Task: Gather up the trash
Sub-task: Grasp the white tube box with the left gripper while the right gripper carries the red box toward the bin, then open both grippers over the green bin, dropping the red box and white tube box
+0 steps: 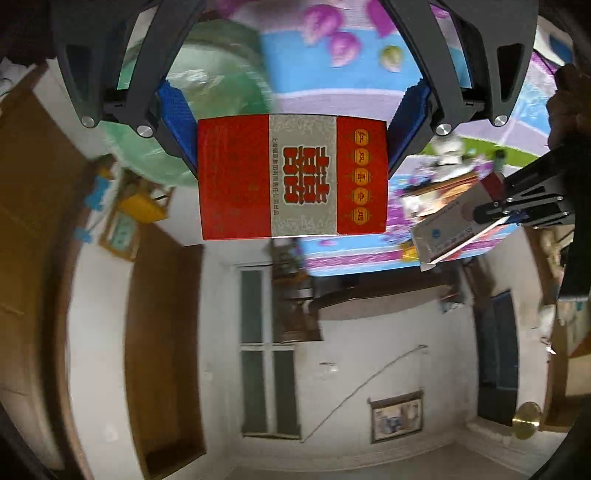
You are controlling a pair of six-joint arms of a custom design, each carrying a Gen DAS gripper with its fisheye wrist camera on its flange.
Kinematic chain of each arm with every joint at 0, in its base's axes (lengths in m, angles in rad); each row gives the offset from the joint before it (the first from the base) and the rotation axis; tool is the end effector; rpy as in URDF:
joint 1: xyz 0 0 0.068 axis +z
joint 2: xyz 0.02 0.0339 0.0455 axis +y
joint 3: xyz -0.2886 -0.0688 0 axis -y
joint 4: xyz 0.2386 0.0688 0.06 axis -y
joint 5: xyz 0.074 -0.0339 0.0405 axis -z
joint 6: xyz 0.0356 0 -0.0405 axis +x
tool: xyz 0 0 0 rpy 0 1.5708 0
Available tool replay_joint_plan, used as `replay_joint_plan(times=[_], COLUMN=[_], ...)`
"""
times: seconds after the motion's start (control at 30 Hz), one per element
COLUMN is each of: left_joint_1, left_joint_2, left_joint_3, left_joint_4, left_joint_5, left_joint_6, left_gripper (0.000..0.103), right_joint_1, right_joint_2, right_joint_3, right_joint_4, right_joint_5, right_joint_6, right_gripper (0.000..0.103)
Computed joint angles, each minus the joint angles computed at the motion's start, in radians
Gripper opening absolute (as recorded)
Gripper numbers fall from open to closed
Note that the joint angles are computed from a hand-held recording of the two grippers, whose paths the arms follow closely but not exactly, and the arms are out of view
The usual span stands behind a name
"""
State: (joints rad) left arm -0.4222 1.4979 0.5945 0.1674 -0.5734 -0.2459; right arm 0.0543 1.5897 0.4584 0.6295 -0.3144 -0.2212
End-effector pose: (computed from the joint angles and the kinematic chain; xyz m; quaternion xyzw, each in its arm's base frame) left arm 0.2549 -0.0933 0.1813 -0.0370 0.8835 0.1167 0.4521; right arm 0.2748 0.0260 0.1598 -0.1957 0.8309 0.0923 0.5126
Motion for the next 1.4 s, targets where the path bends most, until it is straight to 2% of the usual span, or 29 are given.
replay_joint_plan(times=[0.13, 0.4, 0.6, 0.77, 1.0, 1.4], left_joint_1=[-0.067, -0.129, -0.148, -0.146, -0.158, -0.165], left_joint_2=[0.105, 0.313, 0.46, 0.596, 0.788, 0.885], left_joint_3=[0.132, 0.429, 0.646, 0.863, 1.118, 1.214], left_joint_4=[-0.018, -0.092, -0.155, -0.243, -0.347, -0.393], left_joint_5=[-0.026, 0.01, 0.048, 0.119, 0.158, 0.214], left_joint_6=[0.015, 0.053, 0.088, 0.118, 0.171, 0.195], left_gripper=[0.018, 0.018, 0.018, 0.018, 0.018, 0.018], right_joint_1=[-0.061, -0.139, -0.187, -0.202, -0.233, -0.25], right_joint_2=[-0.017, -0.01, 0.052, 0.117, 0.207, 0.319], right_joint_3=[0.038, 0.159, 0.319, 0.415, 0.518, 0.637], right_joint_4=[-0.035, -0.163, -0.315, -0.394, -0.493, -0.614], right_joint_5=[0.018, 0.062, 0.08, 0.123, 0.152, 0.167], right_joint_6=[-0.039, -0.124, -0.146, -0.152, -0.156, -0.202], right_gripper=[0.086, 0.086, 0.086, 0.086, 0.086, 0.086])
